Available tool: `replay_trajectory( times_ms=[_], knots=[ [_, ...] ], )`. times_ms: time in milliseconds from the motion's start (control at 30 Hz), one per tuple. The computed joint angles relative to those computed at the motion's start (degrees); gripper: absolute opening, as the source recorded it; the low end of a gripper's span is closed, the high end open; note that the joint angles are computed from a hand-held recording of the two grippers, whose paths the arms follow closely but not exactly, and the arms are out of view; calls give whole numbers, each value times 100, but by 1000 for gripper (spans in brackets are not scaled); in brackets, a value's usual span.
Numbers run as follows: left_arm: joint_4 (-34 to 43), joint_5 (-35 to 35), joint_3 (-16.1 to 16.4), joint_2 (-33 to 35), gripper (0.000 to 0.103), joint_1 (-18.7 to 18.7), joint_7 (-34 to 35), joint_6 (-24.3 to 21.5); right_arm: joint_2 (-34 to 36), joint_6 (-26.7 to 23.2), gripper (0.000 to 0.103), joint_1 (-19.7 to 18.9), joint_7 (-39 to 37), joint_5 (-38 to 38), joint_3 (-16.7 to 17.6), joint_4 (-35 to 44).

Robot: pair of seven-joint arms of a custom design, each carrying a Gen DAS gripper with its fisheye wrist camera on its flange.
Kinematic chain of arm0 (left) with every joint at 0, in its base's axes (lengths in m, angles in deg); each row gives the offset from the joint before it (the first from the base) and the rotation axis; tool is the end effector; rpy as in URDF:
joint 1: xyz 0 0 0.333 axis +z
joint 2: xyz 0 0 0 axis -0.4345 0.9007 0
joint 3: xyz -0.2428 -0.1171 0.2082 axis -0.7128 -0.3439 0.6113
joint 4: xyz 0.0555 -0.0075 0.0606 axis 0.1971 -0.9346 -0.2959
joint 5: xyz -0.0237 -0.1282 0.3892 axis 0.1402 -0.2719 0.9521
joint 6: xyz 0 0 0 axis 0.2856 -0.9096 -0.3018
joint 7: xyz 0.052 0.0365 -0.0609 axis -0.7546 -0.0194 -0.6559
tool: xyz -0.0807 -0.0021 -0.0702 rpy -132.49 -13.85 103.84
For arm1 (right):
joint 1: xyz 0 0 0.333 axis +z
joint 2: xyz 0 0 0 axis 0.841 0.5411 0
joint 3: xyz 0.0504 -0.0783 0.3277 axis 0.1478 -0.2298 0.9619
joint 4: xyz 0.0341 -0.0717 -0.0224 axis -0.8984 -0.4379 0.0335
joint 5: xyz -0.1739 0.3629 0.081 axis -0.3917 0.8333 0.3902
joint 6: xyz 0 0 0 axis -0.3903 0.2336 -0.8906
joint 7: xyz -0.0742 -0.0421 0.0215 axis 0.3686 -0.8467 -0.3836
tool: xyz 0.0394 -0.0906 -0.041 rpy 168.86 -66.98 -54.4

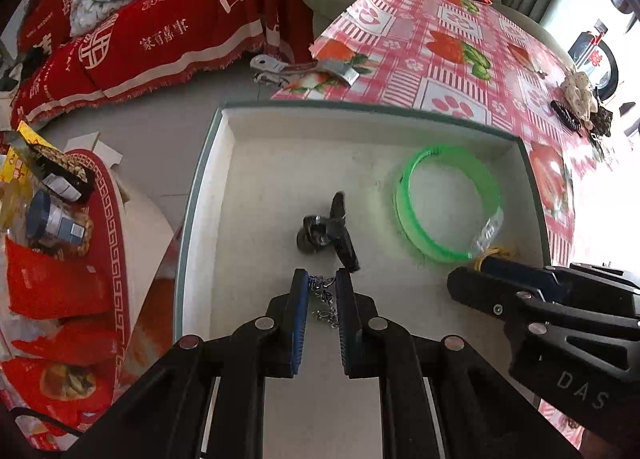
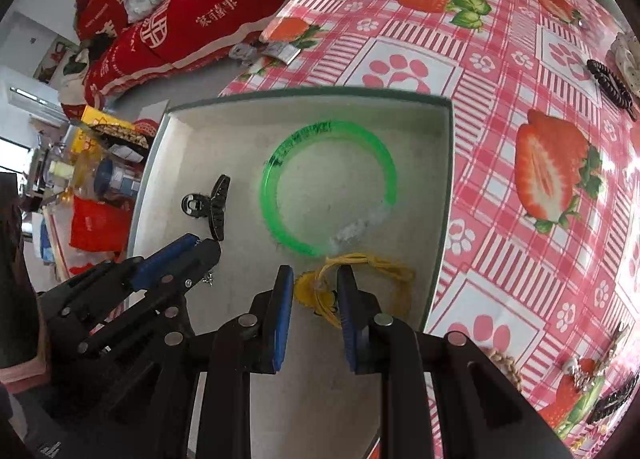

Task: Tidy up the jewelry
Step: 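Drop the hairpin into the white tray with the left tool while the right drops the hair tie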

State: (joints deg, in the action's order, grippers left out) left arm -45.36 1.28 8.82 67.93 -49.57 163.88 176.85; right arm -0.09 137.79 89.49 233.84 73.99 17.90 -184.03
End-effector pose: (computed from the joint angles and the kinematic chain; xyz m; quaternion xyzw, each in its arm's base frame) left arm 0.5562 -0.3986 0.4667 -0.5039 0.8494 -0.1393 0.0723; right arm 0.5111 0.4622 0.4666 -0.5607 0.8044 0.0312 0.1938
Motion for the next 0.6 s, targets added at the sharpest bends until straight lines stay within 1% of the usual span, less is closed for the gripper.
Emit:
replay_trajectory(
  times_ms=[200,300,367,400,433,600],
  knots=[
    [38,145,20,44,20,-48,12,51,-1,52,25,-70,-74,69,-12,0],
    [-2,163,16,7,20,-48,43,47,-38,156,25,-101,-98,177,7,-72],
    [-10,171,19,-10,20,-51,15,9,-53,243,33,-128,-124,267,21,-110],
    [-12,176,19,-18,20,-53,-5,-12,-76,296,41,-137,-126,300,23,-146],
    [-19,182,19,-27,20,-54,-21,-26,-93,303,46,-130,-103,292,16,-164],
    [-45,227,10,-93,20,-49,-42,-85,-345,588,46,-169,-50,383,19,-452]
  ],
)
